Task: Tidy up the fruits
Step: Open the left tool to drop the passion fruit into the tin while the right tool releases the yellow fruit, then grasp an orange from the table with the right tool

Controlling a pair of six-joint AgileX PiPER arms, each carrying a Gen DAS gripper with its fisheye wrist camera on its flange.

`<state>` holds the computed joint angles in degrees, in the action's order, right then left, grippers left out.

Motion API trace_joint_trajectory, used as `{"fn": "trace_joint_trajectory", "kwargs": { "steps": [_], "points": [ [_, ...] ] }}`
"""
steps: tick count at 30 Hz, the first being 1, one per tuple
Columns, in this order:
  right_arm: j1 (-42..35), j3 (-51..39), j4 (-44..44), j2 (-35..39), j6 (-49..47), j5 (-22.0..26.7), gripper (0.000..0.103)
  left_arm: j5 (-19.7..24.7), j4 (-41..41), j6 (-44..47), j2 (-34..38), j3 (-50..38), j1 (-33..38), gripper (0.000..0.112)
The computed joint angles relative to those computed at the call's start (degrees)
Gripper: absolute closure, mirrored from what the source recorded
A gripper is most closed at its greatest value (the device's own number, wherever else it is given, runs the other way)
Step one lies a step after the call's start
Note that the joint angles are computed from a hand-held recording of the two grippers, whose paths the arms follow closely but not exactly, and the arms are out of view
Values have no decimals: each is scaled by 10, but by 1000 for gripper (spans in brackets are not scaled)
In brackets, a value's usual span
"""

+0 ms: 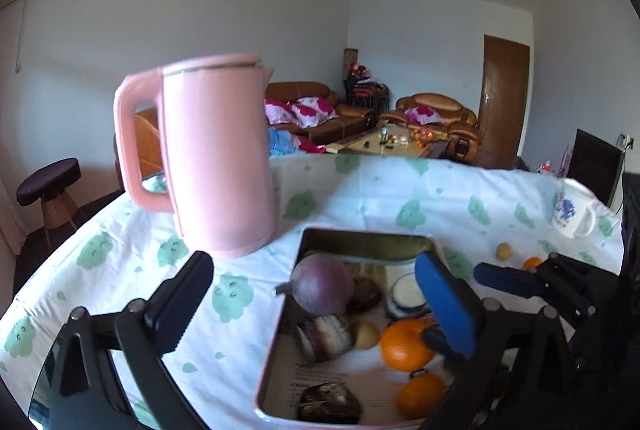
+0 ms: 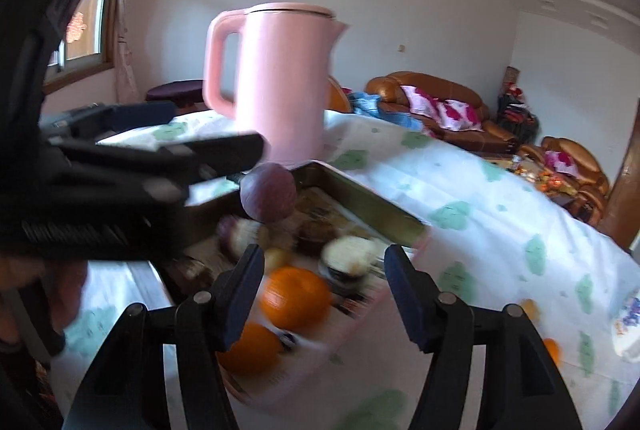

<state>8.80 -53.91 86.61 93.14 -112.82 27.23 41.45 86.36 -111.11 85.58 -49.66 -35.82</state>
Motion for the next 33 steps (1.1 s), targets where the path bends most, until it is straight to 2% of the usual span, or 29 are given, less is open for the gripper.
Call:
{"fn": "trace_joint_trajectory", "kwargs": {
  "steps": [3, 6, 8, 12, 15, 19, 23, 24, 26, 30, 33],
  "points": [
    [-53, -4, -28, -8, 18, 11, 39, -5, -11, 16, 9, -22, -13, 9],
    [-104, -26, -61, 3, 44, -8, 39, -16, -34, 48, 39, -63, -26, 9],
    [-134, -57, -98, 27, 86, -28, 39, -45, -60, 74, 60, -94, -27, 9],
    [-167, -134, -221, 90, 238, -56, 39, -93, -128, 143, 116, -167, -28, 9],
    [-179, -191, -317, 136, 348, -23, 39, -100, -180, 201, 155, -219, -31, 9],
    [-183, -239, -375, 171, 412, 26, 39, -76, -255, 305, 214, -303, -40, 9],
    [-183, -280, -427, 204, 464, 56, 39, -56, -284, 355, 243, -349, -45, 9],
    [-181, -288, -445, 210, 481, 64, 41, -51, -289, 364, 246, -355, -45, 9],
    [-181, -315, -471, 229, 510, 93, 60, -42, -300, 380, 259, -374, -45, 9],
    [-190, -343, -461, 247, 512, 130, 63, -37, -346, 421, 286, -413, -38, 9],
    [-205, -344, -428, 248, 496, 140, 64, -16, -382, 457, 316, -460, -37, 9]
  ]
}}
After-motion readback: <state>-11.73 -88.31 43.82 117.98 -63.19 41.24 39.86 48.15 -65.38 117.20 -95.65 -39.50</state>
